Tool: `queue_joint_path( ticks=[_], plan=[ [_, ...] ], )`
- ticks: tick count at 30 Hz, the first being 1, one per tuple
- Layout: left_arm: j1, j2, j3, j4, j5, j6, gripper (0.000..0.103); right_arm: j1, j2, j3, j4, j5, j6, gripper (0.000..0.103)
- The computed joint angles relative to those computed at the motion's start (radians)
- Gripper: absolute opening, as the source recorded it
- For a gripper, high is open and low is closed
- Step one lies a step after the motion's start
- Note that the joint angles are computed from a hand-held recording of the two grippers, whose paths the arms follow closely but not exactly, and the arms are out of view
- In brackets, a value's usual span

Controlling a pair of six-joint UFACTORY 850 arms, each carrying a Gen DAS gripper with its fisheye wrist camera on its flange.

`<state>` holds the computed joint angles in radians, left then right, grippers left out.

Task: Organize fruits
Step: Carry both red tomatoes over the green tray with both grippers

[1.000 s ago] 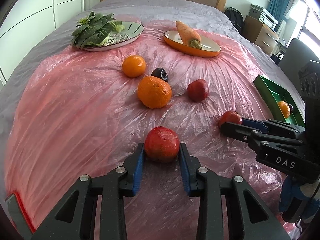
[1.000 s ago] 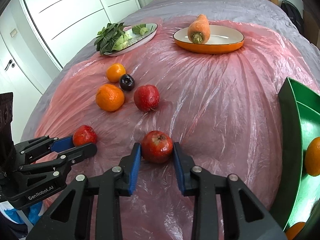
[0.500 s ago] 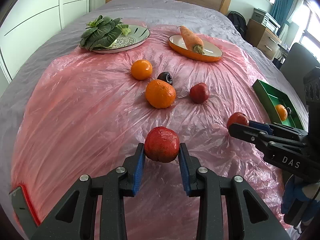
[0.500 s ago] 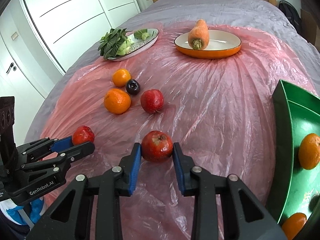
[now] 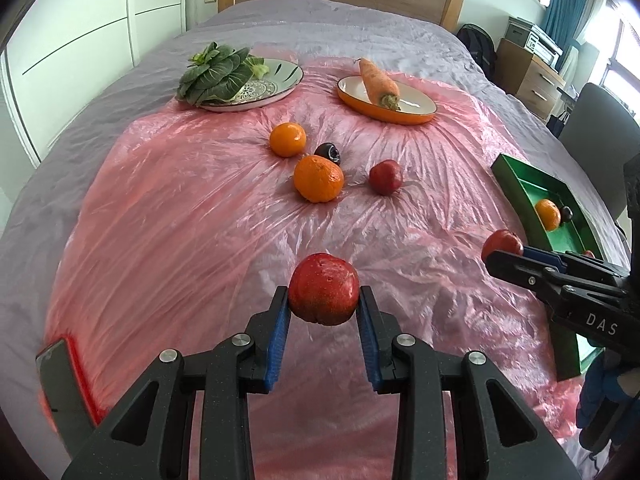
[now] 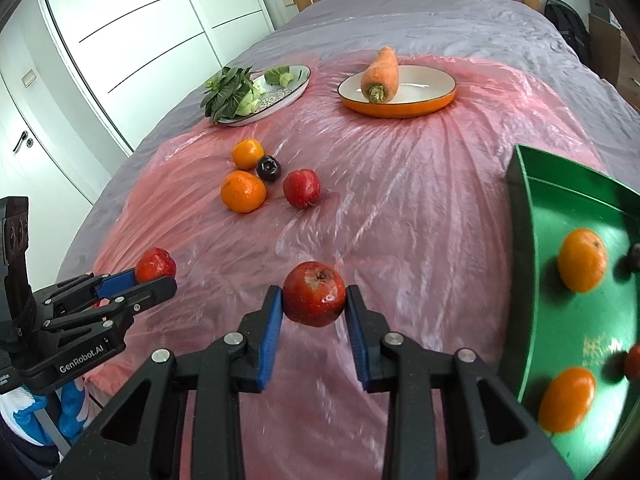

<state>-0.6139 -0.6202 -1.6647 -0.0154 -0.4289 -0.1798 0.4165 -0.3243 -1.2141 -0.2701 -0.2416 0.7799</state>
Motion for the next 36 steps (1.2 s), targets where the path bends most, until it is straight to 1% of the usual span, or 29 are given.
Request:
queue_joint_path(
  ticks=[6, 16, 23, 27, 36],
  plan=[
    [-0.012, 0.066, 0.072, 0.033, 0.012, -0.041, 0.029, 0.031, 0.058, 0.047, -0.088, -0.024, 0.108, 0.050],
    [-0.026, 0.170, 0.181, 0.140, 0.022, -0.156, 0.029, 0.087, 0.151, 0.126, -0.205, -0.059, 0.274, 0.050],
    [-0.039, 0.245, 0.244, 0.203, 0.043, -0.223, 0.029, 0.130, 0.221, 0.168, -0.283, -0.112, 0.372, 0.050],
    [-0.056, 0.287, 0.278, 0.278, 0.040, -0.289, 0.029, 0.152, 0.256, 0.188, -0.323, -0.141, 0.424, 0.050],
    [-0.089, 0.375, 0.344, 0.395, 0.036, -0.395, 0.029, 0.212, 0.331, 0.230, -0.410, -0.212, 0.551, 0.050]
  ],
)
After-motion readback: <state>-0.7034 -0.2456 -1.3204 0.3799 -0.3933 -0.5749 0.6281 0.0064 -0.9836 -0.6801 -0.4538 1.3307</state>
